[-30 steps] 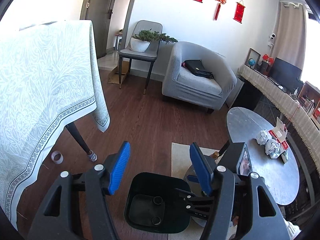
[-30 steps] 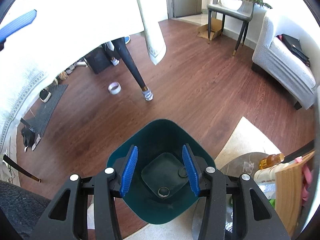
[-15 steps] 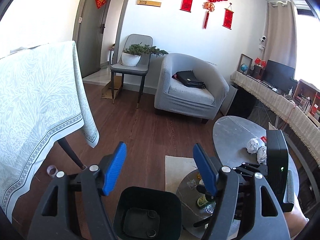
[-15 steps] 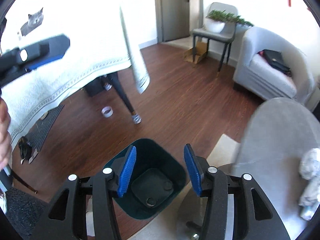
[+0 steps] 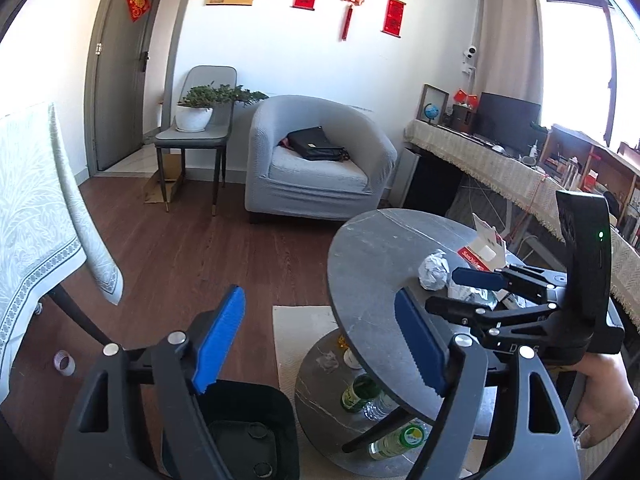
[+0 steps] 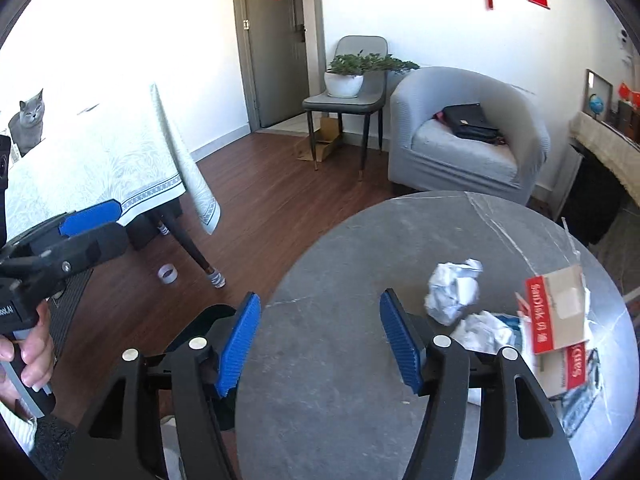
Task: Collect trash
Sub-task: 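Grasp the crumpled paper ball with the left gripper while the right grasps the black bag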
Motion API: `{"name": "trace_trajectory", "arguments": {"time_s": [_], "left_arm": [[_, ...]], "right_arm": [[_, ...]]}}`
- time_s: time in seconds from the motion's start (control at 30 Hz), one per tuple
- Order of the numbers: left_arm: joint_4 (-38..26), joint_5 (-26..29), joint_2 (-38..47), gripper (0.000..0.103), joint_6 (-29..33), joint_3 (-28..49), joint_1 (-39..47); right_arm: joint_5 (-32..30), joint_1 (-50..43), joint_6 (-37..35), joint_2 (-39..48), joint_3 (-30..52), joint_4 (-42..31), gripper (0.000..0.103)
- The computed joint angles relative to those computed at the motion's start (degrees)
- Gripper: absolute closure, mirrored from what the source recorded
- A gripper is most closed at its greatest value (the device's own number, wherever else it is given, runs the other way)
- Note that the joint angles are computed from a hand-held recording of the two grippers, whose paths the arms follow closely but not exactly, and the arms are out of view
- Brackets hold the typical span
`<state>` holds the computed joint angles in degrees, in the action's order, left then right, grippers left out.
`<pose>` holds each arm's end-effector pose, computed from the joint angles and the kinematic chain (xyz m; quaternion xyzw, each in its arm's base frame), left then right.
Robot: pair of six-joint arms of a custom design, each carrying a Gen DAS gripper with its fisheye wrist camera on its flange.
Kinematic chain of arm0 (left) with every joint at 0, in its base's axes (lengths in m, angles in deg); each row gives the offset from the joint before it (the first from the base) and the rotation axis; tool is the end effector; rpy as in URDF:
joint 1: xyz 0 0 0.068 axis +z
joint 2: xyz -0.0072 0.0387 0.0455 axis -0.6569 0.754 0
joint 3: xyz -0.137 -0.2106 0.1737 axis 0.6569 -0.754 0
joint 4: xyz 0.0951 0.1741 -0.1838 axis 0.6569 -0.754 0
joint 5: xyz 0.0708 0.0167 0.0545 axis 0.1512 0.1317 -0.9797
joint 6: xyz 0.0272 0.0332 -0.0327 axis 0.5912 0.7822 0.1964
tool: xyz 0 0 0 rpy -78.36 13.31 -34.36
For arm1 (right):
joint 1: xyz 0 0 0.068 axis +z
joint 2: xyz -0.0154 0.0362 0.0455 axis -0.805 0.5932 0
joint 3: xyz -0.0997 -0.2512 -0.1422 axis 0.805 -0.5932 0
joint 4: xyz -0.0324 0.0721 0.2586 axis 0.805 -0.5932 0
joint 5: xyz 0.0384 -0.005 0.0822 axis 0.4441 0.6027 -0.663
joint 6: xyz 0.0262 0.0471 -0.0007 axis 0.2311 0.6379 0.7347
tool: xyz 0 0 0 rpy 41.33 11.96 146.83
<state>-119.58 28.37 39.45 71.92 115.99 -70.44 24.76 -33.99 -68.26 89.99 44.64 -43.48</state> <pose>0.2198 -0.1355 0.4829 0.2724 0.8220 -0.2536 0.4310 0.1645 0.0498 0.4586 0.0231 0.9023 0.0254 0.4298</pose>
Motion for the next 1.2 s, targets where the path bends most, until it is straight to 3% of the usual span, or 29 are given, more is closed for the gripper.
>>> {"name": "trace_trajectory", "arguments": {"time_s": [0.37,0.6,0.77,0.93,1.2], "left_arm": [[4.76,-6.57,2.83,0.018,-5.09,-0.85,-14.54],[6.1,-9.98,6.66,0.018,-7.23,0.57,-21.59],[7.19,-9.97,9.95,0.018,-8.67,1.72,-24.38],[8.05,-9.89,13.08,0.018,-9.66,3.2,-26.61],[5.91,-10.08,18.75,0.018,-11.63,7.25,-27.72]], "right_arm": [[-11.5,-21.48,-11.44,-8.47,-2.03,-4.52,0.032],[-31.38,-50.63,-29.03,-12.17,-3.66,-8.72,0.028],[-46.21,-73.38,-44.56,-10.32,-4.03,-14.18,0.025],[-51.26,-83.2,-54.21,-8.02,-4.94,-17.98,0.022],[-51.83,-86.57,-61.09,-5.46,-5.92,-19.27,0.019]]}}
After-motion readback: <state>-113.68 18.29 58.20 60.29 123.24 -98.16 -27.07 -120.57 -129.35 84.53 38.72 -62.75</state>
